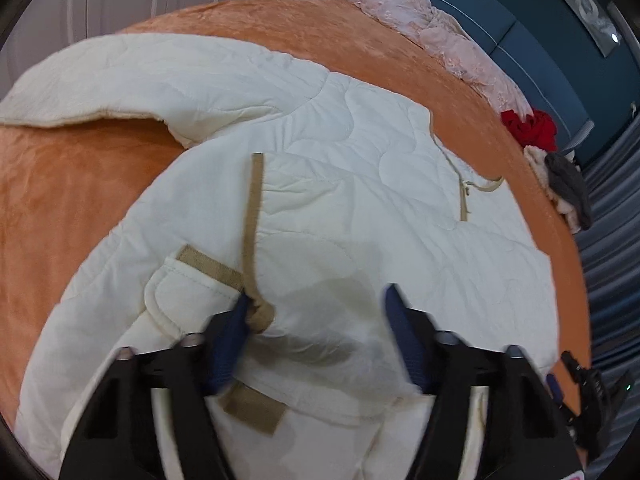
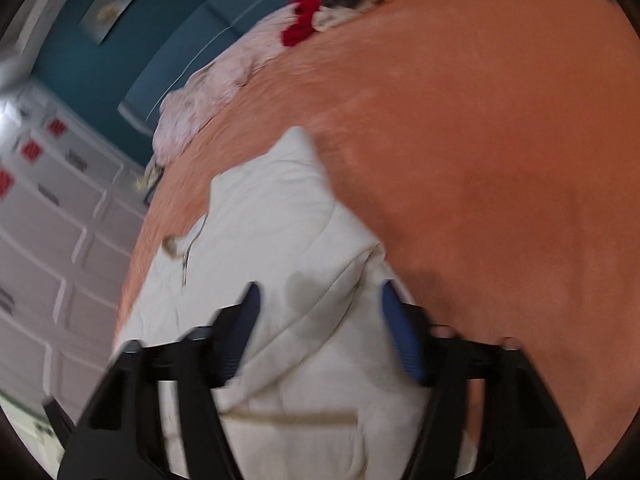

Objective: Fold large clothes

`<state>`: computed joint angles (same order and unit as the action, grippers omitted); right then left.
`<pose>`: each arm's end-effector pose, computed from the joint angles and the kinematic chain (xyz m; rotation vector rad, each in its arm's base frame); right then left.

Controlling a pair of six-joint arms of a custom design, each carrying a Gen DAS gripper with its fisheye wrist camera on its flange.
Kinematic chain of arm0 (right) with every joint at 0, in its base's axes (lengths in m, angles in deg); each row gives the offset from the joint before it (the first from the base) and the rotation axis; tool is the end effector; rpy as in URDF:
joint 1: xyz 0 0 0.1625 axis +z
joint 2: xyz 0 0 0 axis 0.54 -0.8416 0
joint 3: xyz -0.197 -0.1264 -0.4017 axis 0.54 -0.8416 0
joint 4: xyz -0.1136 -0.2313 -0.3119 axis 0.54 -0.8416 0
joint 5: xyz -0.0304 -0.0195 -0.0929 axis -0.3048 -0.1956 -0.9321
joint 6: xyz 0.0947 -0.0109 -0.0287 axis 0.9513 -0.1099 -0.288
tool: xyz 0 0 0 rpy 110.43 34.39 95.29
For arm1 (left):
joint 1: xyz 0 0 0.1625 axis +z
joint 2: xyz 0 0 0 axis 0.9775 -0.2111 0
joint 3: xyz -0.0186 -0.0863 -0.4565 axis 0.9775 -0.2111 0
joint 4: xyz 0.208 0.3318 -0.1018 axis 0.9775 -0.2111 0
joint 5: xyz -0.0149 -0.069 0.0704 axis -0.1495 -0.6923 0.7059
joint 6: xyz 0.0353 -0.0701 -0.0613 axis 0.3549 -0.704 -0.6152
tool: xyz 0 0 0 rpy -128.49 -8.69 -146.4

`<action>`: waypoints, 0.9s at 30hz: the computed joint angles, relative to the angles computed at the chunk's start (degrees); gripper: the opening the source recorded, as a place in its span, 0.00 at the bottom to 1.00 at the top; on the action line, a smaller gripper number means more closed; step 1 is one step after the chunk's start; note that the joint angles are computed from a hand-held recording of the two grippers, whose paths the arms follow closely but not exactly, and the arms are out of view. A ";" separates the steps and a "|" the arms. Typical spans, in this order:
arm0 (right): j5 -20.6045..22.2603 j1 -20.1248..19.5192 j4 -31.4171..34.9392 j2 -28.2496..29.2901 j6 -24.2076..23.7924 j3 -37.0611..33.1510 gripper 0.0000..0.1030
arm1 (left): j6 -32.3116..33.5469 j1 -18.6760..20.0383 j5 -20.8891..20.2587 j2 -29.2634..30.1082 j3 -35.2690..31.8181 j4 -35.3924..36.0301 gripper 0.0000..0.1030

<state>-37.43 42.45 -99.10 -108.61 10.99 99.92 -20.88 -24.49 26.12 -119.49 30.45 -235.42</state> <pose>-0.0538 -0.7216 0.2230 -0.0740 -2.8212 0.9723 -0.1597 -0.5755 0.0552 -0.5498 2.3214 -1.0629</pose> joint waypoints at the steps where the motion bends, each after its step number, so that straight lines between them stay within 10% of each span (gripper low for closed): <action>1: 0.49 -0.25 1.50 0.61 0.91 -1.24 0.25 | -0.79 -0.06 1.12 -0.23 -0.31 2.80 0.22; 2: 0.65 -0.17 2.20 0.87 0.99 -1.86 0.08 | -0.38 -0.03 1.84 -0.30 -0.35 3.81 0.18; 5: 1.40 1.20 -2.65 0.39 -3.86 -0.23 0.06 | 1.31 0.14 2.47 -0.64 0.69 3.07 0.09; 20: -21.45 6.63 -17.97 6.36 -17.03 1.21 0.19 | 7.53 -0.58 9.92 5.23 2.68 -4.73 0.14; 24: -15.49 9.77 -26.96 3.52 -20.24 8.34 0.22 | 10.76 -0.63 9.84 6.24 3.73 -11.68 0.15; 27: -12.54 13.06 -21.29 4.18 -24.23 9.48 0.22 | 11.52 -0.77 10.09 6.68 3.89 -13.36 0.15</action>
